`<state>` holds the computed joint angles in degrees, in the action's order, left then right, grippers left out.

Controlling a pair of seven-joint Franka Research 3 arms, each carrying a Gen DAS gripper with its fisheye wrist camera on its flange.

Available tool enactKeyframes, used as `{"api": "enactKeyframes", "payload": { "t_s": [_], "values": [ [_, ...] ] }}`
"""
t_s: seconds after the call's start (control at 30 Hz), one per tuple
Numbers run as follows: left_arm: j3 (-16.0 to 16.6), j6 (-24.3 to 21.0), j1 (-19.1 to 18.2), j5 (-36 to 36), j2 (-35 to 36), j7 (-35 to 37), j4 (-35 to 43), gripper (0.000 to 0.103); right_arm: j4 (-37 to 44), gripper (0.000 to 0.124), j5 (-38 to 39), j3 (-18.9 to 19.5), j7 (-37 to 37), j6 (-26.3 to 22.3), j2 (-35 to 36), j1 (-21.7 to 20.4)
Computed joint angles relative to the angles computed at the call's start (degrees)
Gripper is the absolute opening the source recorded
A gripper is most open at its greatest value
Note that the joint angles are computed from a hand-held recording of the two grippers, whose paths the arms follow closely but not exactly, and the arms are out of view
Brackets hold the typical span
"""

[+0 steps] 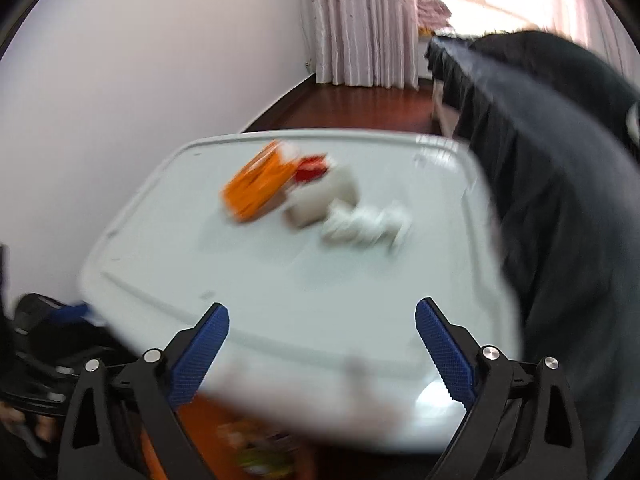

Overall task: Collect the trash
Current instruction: 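Grasp the crumpled white tissue with the right tool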

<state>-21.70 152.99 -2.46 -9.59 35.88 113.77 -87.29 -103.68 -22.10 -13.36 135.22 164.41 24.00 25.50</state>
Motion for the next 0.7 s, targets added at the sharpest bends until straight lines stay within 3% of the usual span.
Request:
{"api": "enactKeyframes", "payload": {
  "t_s": [0.13,0.27,0.37,0.47,0.7],
  "values": [
    [2.3,-0.9,-3.1,3.1,5.5,-2.4,10.0,0.090,11.2,0.093,4.6,4.7,-15.4,-5.7,7.2,-6.9],
    [3.7,-5.8,-5.5,5.4,12.2,-4.8,22.5,0.090,23.3,0.093,8.9,7.0,-28.1,-12.6,15.5,-10.3],
    [4.1,-7.6,-6.4,6.1,15.3,-5.3,27.8,0.091,30.9,0.093,9.7,6.5,-35.2,-17.2,20.7,-10.3],
    [4.0,-8.5,-6.4,5.6,17.1,-6.2,29.8,0.091,37.5,0.093,10.4,6.0,-40.4,-20.6,25.2,-10.3],
    [3.6,-11.4,-6.2,4.4,18.5,-6.1,31.2,0.091,52.8,0.070,14.7,6.2,-45.6,-29.7,35.1,-12.0]
  ]
}}
